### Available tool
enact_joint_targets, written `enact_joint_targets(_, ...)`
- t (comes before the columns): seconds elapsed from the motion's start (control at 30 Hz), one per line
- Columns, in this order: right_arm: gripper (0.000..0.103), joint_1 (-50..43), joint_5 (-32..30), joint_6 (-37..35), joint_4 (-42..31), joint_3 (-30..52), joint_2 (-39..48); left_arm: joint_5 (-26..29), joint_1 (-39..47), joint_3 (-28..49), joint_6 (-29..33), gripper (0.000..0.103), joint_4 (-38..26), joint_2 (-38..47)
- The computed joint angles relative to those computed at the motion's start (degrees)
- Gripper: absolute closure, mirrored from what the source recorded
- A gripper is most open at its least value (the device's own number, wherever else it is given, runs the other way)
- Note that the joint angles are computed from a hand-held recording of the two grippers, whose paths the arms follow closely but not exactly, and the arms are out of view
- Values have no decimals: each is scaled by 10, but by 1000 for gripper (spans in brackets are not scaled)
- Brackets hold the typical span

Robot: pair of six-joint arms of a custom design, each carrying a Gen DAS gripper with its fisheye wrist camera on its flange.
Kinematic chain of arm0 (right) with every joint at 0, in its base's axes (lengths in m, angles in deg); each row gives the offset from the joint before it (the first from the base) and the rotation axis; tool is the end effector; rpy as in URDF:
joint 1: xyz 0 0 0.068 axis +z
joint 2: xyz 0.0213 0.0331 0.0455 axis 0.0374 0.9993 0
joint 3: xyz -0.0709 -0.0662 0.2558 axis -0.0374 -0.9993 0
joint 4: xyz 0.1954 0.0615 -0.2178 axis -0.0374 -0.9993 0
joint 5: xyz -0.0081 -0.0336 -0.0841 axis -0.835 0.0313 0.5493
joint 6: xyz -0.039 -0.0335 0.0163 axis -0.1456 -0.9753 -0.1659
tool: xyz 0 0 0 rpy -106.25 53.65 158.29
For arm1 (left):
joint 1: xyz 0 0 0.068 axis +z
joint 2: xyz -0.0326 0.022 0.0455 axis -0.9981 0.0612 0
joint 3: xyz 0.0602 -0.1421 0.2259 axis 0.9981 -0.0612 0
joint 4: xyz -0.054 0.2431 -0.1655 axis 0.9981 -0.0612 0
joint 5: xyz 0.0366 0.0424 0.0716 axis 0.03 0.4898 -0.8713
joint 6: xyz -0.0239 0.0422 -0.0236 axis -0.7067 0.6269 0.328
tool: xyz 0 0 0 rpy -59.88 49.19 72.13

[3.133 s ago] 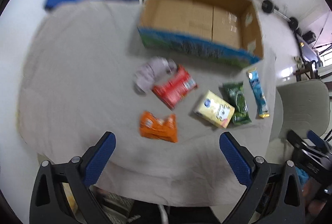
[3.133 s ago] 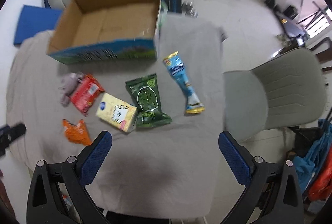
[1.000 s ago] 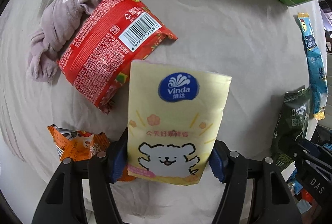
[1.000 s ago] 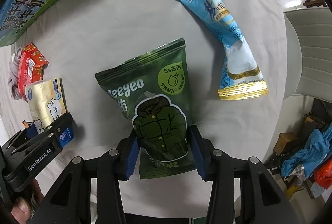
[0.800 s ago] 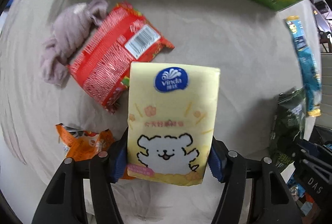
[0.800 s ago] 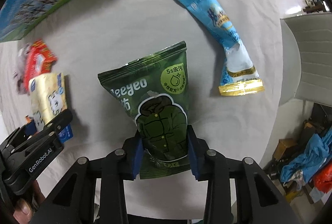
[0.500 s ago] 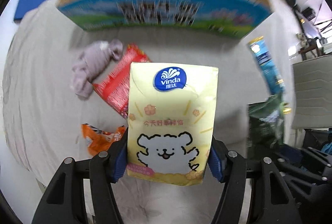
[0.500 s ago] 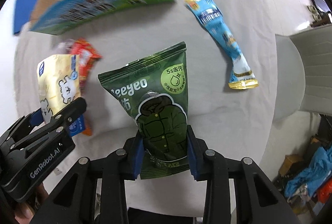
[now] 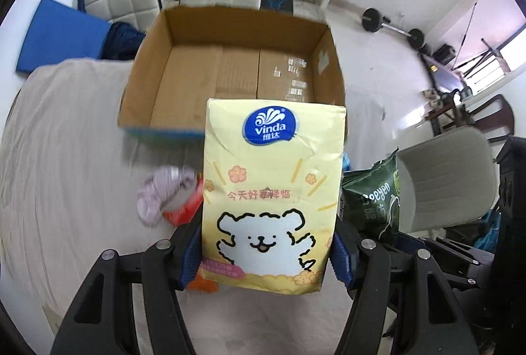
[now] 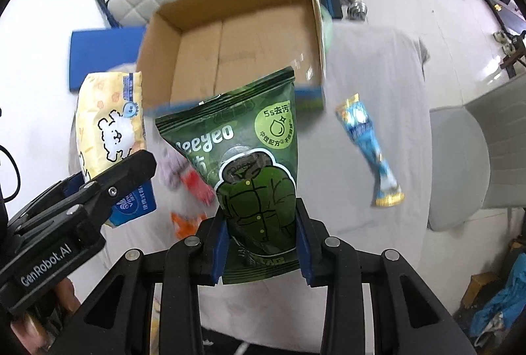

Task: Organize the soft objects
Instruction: 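Carry both items into the box and open both tools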

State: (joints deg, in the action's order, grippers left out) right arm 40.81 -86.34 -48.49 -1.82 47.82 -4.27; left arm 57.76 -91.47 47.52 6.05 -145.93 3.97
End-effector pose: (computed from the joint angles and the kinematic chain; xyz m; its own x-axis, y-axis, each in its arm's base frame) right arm 0.1962 0.1631 0.2773 -0.9899 0.0256 -0.1394 -0.0156 0.9578 0.2869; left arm 0.2158 -0.0249 0.2891 -0.9622 -0.0535 -0.2672 0.0012 0.9797 -0.2003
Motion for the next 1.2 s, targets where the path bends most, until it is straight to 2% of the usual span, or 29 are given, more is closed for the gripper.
enact_joint_targets(0.17, 66, -41, 13, -27, 7, 122, 125, 33, 60, 87, 69, 41, 36, 132)
enact_joint_targets(0.33, 66, -73, 13, -35, 17, 243, 257, 48, 82, 178, 95, 41, 61, 278)
enact_joint_targets(0.53, 66, -100, 14, -39, 28, 400, 445, 90, 106, 361, 115, 41, 36, 511)
enact_joint_targets(0.77, 66, -125, 9, -40, 17, 541, 620, 99, 102, 556, 128, 41, -31, 712)
enact_joint_targets(0.87, 66, -133, 7, -43, 2, 596, 674, 87, 96, 604, 137, 41, -49, 760)
enact_joint_targets(1.13, 66, -137, 25, -55, -56, 740, 784, 88, 88, 657, 138, 41, -69, 802)
enact_joint_targets(1.2, 65, -136, 28, -61, -90, 807, 826, 79, 82, 696, 140, 41, -95, 827)
